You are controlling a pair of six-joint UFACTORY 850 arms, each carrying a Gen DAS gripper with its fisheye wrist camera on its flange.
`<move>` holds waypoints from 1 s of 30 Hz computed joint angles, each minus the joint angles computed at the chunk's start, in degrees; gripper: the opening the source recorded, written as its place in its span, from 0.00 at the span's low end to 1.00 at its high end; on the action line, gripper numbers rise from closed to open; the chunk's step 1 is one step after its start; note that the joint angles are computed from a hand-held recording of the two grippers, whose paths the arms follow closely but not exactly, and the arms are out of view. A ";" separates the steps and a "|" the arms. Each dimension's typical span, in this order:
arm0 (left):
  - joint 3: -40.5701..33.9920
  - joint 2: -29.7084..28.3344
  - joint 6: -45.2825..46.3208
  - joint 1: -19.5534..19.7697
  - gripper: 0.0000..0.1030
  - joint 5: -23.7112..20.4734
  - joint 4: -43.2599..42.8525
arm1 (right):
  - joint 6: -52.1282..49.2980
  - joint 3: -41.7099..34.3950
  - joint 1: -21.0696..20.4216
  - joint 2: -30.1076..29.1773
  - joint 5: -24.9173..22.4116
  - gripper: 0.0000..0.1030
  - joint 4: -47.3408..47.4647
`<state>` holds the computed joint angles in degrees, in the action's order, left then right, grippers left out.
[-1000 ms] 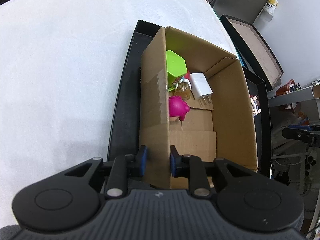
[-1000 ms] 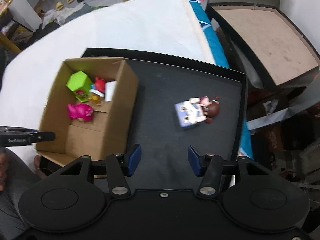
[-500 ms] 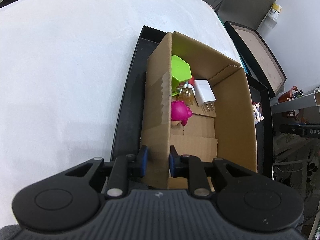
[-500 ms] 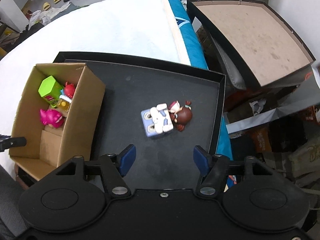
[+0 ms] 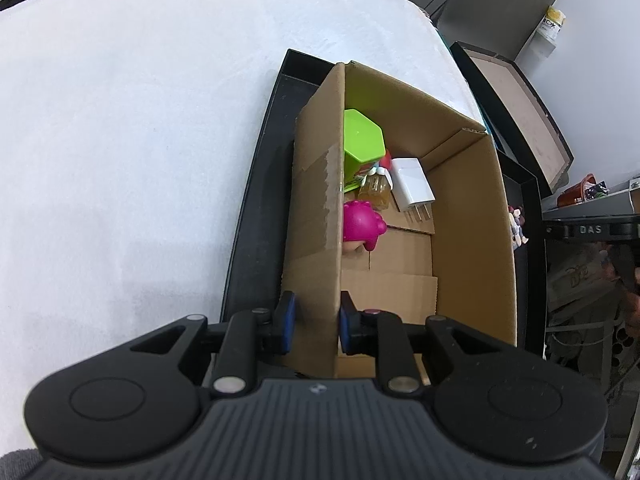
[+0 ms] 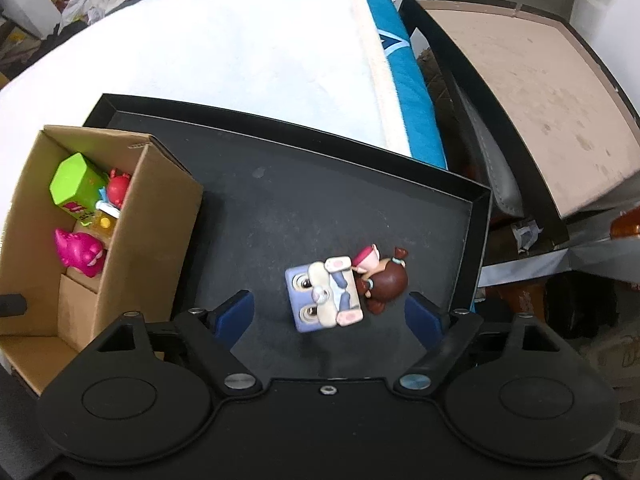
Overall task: Organize rigid objects
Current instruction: 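Move the right gripper to the blue-white cube figure and grasp it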
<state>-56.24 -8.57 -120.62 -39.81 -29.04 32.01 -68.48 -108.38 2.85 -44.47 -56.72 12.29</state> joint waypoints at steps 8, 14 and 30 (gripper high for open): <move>0.31 -0.05 0.08 0.29 0.20 0.76 -0.22 | 1.00 -1.11 1.15 -1.83 -1.74 0.42 -2.90; 0.39 0.01 0.22 0.34 0.20 0.95 -0.35 | 0.74 1.35 1.68 -0.80 1.41 0.42 -3.53; -0.14 -0.33 1.45 0.27 0.20 0.52 -1.03 | 5.51 9.44 3.45 2.51 4.36 0.43 -9.84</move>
